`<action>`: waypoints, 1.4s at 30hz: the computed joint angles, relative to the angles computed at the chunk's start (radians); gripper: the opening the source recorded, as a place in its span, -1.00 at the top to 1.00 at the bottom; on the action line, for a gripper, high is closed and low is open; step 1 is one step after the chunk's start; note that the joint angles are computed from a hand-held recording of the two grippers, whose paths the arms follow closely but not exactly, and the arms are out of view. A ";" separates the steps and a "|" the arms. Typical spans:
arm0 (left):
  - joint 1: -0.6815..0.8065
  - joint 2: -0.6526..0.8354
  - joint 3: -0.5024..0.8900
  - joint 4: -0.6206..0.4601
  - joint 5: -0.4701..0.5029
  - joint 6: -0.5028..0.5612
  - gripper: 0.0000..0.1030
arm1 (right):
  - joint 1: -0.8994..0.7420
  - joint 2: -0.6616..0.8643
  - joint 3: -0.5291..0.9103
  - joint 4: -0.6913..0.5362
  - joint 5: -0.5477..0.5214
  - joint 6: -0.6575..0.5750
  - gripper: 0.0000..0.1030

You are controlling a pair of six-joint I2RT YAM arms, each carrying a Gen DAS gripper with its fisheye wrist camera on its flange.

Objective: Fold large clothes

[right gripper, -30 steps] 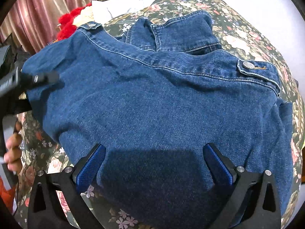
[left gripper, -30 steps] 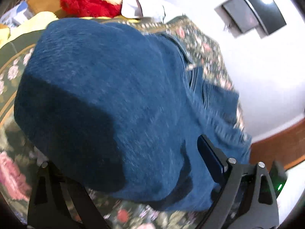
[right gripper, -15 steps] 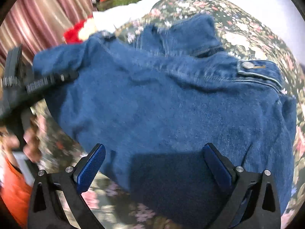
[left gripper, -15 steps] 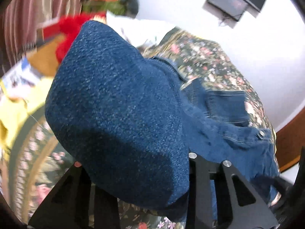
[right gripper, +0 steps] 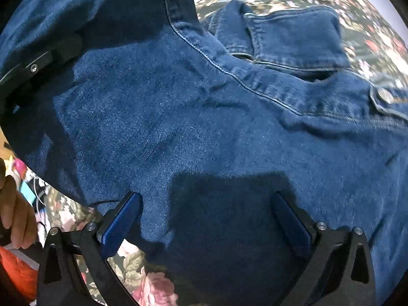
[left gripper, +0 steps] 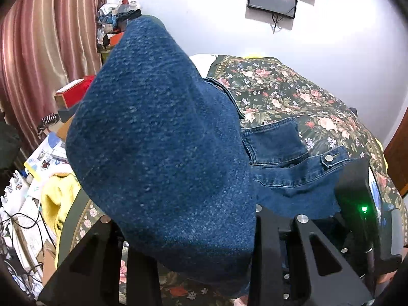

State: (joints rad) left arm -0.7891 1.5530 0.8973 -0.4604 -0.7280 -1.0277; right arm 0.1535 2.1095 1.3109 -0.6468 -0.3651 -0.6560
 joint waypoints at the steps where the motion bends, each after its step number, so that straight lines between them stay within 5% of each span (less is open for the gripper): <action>1: 0.004 0.010 0.010 0.004 0.002 0.007 0.38 | 0.005 0.004 0.010 -0.009 0.008 -0.004 -1.00; 6: -0.019 0.037 0.092 -0.020 -0.040 0.066 0.38 | -0.045 0.045 0.139 -0.178 -0.043 -0.030 -0.96; 11: -0.058 0.120 0.259 -0.048 -0.081 0.181 0.39 | -0.228 -0.084 0.117 -0.237 -0.161 -0.109 -0.96; 16: -0.117 0.288 0.493 -0.066 -0.114 0.330 0.40 | -0.477 -0.177 0.156 -0.322 -0.245 -0.195 -0.97; 28: -0.293 0.775 1.020 -0.266 -0.099 0.561 0.39 | -0.825 -0.056 0.367 -0.428 -0.257 -0.269 -0.97; 31: -0.315 0.799 1.026 -0.307 -0.071 0.550 0.31 | -0.873 -0.060 0.363 -0.456 -0.265 -0.298 -0.97; 37: -0.326 0.678 0.885 -0.275 0.067 0.462 -0.20 | -0.914 -0.096 0.366 -0.512 -0.294 -0.338 -0.97; 42: -0.371 0.538 0.747 -0.267 0.071 0.367 -0.47 | -0.902 -0.162 0.366 -0.563 -0.348 -0.357 -0.97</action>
